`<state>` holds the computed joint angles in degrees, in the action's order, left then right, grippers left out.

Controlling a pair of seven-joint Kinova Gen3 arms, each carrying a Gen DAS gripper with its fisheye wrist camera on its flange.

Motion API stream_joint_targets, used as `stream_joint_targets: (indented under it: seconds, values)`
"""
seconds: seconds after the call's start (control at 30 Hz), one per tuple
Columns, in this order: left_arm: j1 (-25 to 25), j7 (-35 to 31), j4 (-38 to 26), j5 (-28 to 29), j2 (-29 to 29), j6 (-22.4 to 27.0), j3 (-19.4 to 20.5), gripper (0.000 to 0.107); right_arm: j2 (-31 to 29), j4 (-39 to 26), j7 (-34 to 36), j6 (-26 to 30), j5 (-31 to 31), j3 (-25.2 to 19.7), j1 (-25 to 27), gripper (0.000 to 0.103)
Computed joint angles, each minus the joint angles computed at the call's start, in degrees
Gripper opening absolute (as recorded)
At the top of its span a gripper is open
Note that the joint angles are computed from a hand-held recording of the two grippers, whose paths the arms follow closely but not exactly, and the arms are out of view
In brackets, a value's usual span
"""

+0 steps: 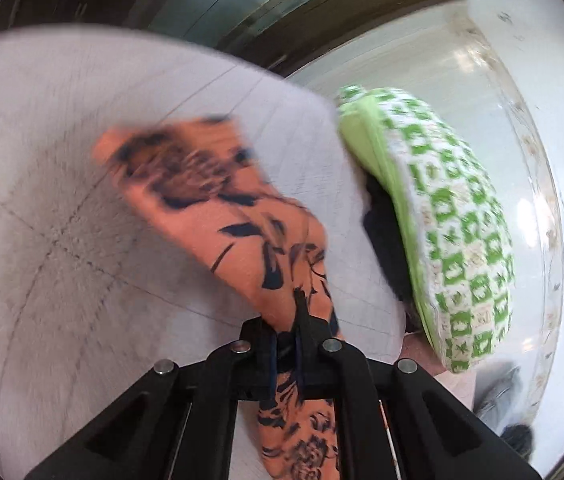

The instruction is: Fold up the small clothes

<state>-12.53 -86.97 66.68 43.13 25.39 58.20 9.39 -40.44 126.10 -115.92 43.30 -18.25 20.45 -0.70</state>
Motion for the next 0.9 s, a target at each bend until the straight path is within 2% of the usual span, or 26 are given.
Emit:
stream_joint_targets:
  seconds: [0.1,0.17,0.23,0.3,0.4,0.5,0.57,0.63,0.67,0.7,0.77,0.83,0.9]
  values:
    - [6.04,-2.69,-1.10,-0.24,-4.46,1.48,-6.09,0.006,0.24,-1.12,0.19,1.63,-0.36,1.63,-1.06,0.033]
    - [11.35,-4.04,-2.37,-3.59,-8.22,1.80,-9.35,0.006,0.67,-2.80,0.79,4.22,-0.73,3.59,-2.39,0.033]
    - [16.66,-5.54,-1.94,-7.04,-12.39,0.13,-10.84,0.006,1.12,-4.69,0.59,6.90,-0.72,4.68,-1.91,0.033]
    - [21.97,-7.26,-1.39,-9.66,-15.77,-1.16,-11.06,0.006,0.68,-6.12,-1.45,7.93,-1.06,5.33,0.94,0.034]
    - [29.93,-7.21,-0.88,-16.34,-19.36,-1.61,-8.26,0.006,0.63,-10.22,-3.85,11.01,-1.13,8.49,2.52,0.034]
    - [37.75,-5.10,-0.22,-23.33,-20.26,-1.05,-2.04,0.006,-0.21,-14.39,-4.14,12.56,2.09,8.94,4.80,0.034]
    - [43.06,-5.36,-0.50,-27.94,-18.43,0.17,2.86,0.007,-0.59,-16.69,-4.44,13.44,4.55,9.55,6.33,0.034]
    - [48.37,-7.59,-2.50,-32.60,-14.54,4.50,7.19,0.010,-1.30,-17.93,-4.88,13.69,5.74,11.45,6.54,0.034]
    - [51.02,-8.13,-2.88,-34.93,-12.38,6.83,8.59,0.014,-1.67,-18.41,-5.10,13.53,6.24,12.44,6.45,0.036]
    - [53.68,-7.75,-3.67,-37.26,-10.39,9.16,8.93,0.018,-2.31,-18.51,-5.22,13.03,7.11,12.75,6.89,0.057]
    - [58.41,-5.40,-5.94,-41.23,-7.88,13.80,6.43,0.018,-2.40,-18.68,-6.63,11.72,10.12,10.61,9.84,0.079]
    - [59.46,-4.50,-7.76,-41.70,-7.93,16.35,3.94,0.025,-1.95,-19.57,-6.76,12.36,10.89,10.59,9.94,0.079]
    - [56.25,-4.89,-6.40,-38.45,-10.66,15.77,2.33,0.057,-1.57,-20.34,-6.70,13.21,10.12,12.26,6.75,0.079]
